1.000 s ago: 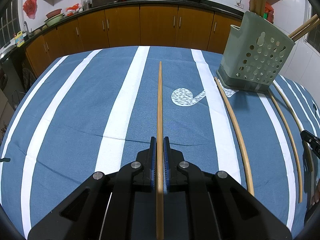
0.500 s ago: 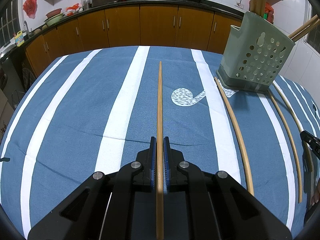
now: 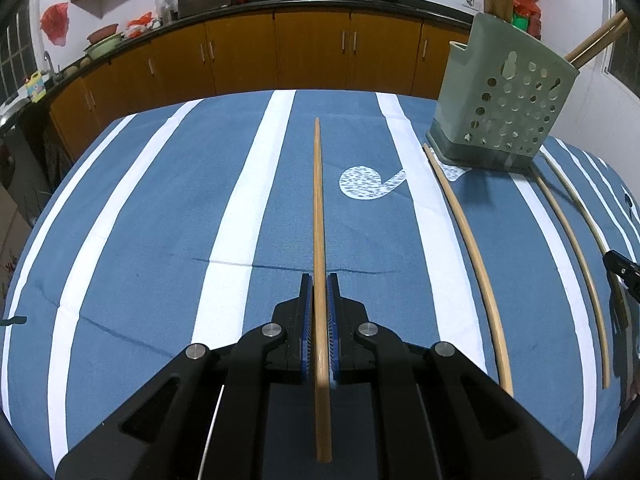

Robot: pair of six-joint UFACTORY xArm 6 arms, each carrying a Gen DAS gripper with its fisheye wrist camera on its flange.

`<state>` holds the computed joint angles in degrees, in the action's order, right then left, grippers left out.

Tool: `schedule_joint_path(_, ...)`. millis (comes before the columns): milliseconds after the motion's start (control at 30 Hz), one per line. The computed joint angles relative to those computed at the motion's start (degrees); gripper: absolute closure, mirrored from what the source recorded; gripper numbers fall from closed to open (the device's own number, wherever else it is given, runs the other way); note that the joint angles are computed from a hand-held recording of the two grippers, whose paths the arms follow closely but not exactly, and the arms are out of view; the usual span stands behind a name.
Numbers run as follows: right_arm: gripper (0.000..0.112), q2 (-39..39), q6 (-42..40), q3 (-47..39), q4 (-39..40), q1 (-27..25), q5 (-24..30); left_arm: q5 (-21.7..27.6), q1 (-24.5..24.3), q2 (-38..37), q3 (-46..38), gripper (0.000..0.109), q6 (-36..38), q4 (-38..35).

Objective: Organize utensils
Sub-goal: 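Lift both chopsticks and drop them into the green holder, opening both grippers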

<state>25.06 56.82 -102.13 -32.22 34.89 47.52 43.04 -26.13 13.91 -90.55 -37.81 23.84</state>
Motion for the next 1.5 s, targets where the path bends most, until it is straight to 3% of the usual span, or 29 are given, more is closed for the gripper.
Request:
schedule_joint_path(133, 0.104, -1.6, 1.4, 1.3, -1.3, -0.1, -0.9, 0.0, 0.5, -0.4, -0.2, 0.101, 1.0, -2.3)
schedule_joint_path(600, 0.104, -6.7, 8.8, 0.5, -12.8, 0.1, -4.7, -7.2, 0.4, -4.0, -3.8, 0.101, -2.6, 3.5)
schedule_joint_path(1033, 0.104, -7.4, 11.0, -2.6, -17.3, 0.3, -7.1, -10.8, -0.2, -3.5, -8.2, 0.101, -1.8, 4.5)
schedule_joint_path(1300, 0.104, -6.5, 8.8, -9.5, -16.9, 0.1, -13.5, -14.2, -2.2, -1.7, -14.8, 0.101, 0.5, 4.6)
schedule_joint_path(1500, 0.104, 0.4, 5.7, -24.2, -18.2, 0.8, -14.9, -15.8, -3.9, 6.5, -30.1, 0.101, -0.7, 8.8)
